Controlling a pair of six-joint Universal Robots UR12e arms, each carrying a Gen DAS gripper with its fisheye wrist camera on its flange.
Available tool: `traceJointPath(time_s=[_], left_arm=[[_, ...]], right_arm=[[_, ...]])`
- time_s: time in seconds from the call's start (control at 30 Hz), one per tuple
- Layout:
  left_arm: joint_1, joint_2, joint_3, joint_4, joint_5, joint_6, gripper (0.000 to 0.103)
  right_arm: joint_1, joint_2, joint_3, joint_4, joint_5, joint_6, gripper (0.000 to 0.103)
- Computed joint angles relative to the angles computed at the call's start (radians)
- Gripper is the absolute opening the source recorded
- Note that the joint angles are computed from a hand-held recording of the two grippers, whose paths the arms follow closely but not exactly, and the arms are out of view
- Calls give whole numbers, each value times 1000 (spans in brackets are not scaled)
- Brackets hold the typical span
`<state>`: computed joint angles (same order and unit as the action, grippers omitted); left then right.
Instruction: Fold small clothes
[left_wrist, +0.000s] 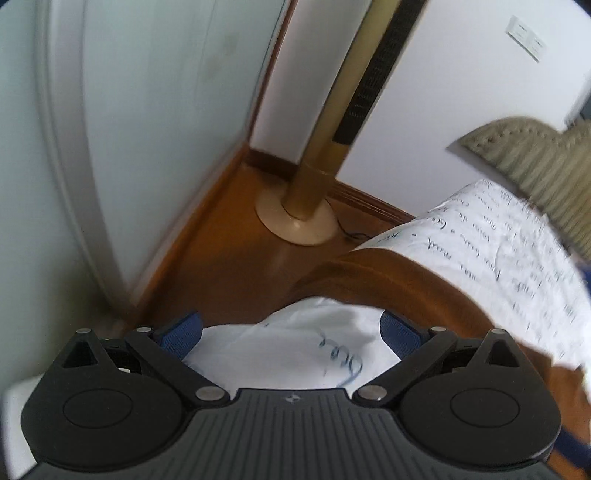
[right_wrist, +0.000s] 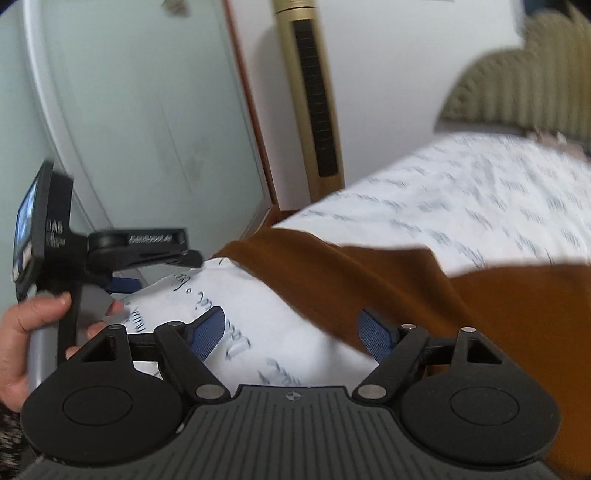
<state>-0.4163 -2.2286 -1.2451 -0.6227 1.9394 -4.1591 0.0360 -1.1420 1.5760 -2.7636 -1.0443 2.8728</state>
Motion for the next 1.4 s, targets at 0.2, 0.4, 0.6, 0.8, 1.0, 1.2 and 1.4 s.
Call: traceJointPath(time_s=[0.2,0.4,0.6,0.8,1.0,1.2,1.4], left_arm=[[59,-25,-10,101,-184,-147,103],[116,-47,-72,329,-410,-330,103],[151,-86,-104,525,-523,-469,102],[153,-98,-107,610,-517,-452,84],[153,-92,-116,641,-504,-409,58],[153,-87,-126,696,-490,-368,28],[146,-78,-113,723,-472,-296,14]], right_arm=[[42,34,-35,-24,-81,-33,78],[53,59,-55,-31,-120,-29,78],[67,77,-71,-71,-156,-61,78],[89,98,-93,-72,-195,-124,64],[99,119,-125,-16,-229,-113,53],[102,125,-132,3,-265,-100,21],[84,117,-124,2,-231,-44,10]])
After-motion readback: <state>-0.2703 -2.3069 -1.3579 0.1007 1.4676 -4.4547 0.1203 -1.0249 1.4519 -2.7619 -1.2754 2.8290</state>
